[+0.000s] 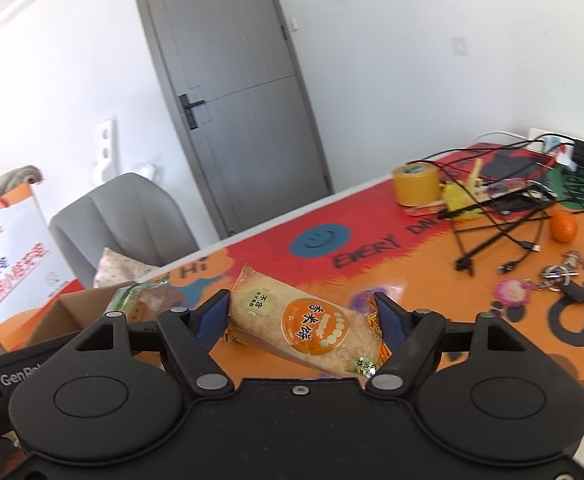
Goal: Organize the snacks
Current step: 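Carry both packs over the cardboard box and open both tools to drop them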
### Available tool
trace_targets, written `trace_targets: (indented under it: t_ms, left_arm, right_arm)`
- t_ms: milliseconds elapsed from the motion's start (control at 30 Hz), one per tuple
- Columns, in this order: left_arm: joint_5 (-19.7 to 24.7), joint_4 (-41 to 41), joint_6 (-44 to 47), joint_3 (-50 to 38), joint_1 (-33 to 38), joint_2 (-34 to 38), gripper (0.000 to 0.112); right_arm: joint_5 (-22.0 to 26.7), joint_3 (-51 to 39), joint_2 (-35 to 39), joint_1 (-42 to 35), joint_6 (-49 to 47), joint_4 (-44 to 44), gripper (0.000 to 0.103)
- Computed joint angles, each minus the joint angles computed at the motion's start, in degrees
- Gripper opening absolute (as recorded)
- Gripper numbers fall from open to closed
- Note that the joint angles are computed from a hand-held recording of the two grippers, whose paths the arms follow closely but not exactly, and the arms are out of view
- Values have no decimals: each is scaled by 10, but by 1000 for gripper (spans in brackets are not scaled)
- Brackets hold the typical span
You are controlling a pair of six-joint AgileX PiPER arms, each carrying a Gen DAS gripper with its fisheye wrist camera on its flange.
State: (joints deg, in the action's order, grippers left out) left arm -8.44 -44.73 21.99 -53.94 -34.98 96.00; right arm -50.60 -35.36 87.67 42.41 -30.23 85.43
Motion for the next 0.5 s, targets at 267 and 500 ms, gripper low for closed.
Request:
trace_targets:
  t_ms: [267,500]
  left_arm:
    - [1,200,-195,39,59,-39,55]
    - [-3,402,-397,65,122,-65,55]
  right_arm:
    - [-12,-68,34,32,-49,13,75]
    - [-12,-134,68,51,-104,26,75]
